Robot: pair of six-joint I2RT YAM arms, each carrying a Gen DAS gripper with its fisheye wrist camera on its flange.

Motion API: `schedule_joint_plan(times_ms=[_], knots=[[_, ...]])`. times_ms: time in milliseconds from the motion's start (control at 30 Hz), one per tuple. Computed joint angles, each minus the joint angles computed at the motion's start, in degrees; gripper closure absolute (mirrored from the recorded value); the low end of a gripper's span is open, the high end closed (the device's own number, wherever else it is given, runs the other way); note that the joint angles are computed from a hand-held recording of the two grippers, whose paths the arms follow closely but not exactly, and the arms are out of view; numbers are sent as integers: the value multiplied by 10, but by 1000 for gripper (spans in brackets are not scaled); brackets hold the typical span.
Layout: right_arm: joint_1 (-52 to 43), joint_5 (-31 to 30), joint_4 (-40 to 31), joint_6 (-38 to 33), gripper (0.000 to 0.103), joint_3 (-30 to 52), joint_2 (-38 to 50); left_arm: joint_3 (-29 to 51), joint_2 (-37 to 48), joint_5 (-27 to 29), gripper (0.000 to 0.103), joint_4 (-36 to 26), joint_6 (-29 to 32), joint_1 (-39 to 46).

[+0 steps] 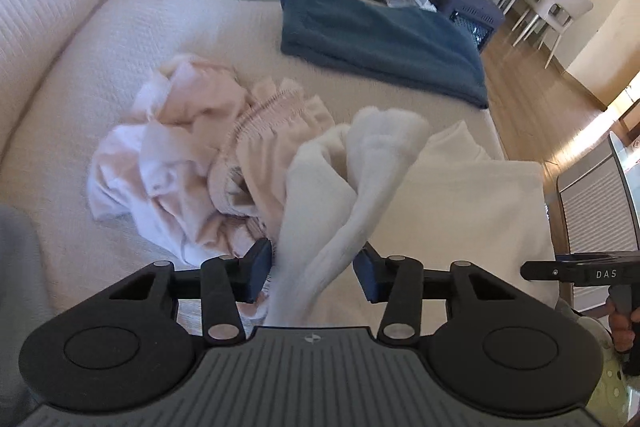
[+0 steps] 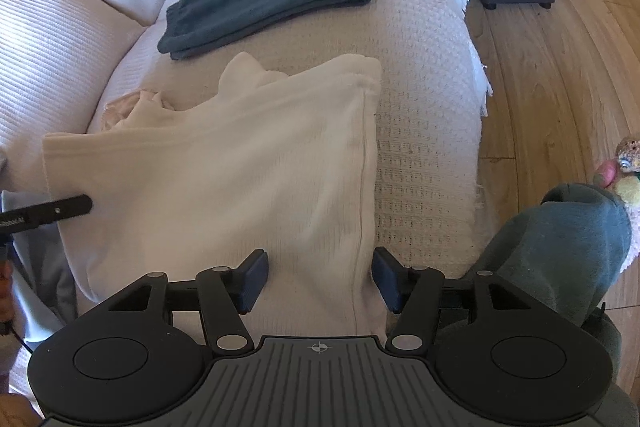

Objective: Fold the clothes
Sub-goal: 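Lift the white sleeve with the left gripper while the right gripper holds the sweatshirt edge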

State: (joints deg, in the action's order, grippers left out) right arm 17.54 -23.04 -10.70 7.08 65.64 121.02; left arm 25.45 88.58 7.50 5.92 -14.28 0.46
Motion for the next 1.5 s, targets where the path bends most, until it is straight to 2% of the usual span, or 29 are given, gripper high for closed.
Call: schedule_joint_plan(times_ms=[300, 600, 667, 800, 900, 1067, 1167, 1300, 1367, 1400, 1433, 1500], knots=[[3, 7, -6, 2, 40, 9, 12, 16, 28, -38, 71, 2, 0, -25], [2, -1, -9, 15, 41, 17, 28, 23, 39, -48, 79, 0, -3, -33], [1, -7, 1, 24, 48, 10, 27, 19, 36, -44, 81, 1, -3, -30], [10, 12, 27, 25, 72, -20, -4, 10, 6, -41, 84, -10, -8, -32], [12, 25, 52, 29, 77, -54, -43, 11, -36, -34, 85, -37, 7, -42], [17, 76, 114, 7, 78, -121, -135, 41, -70, -9, 87, -68, 24, -60], [-7, 69, 126, 19, 78, -132, -156, 60, -65, -16, 87, -58, 27, -80], [-21, 69, 103, 28, 78, -102, -106, 103, 39, -14, 86, -39, 32, -82], [-18, 75, 93, 33, 75, -85, -71, 115, 80, -50, 84, -38, 37, -99], [-17, 76, 92, 34, 72, -76, -54, 116, 90, -63, 82, -35, 39, -104], [-21, 72, 92, 37, 71, -68, -41, 112, 90, -58, 78, -33, 40, -100], [-38, 43, 72, 38, 62, -44, -17, 103, 84, -34, 70, -25, 40, -82]])
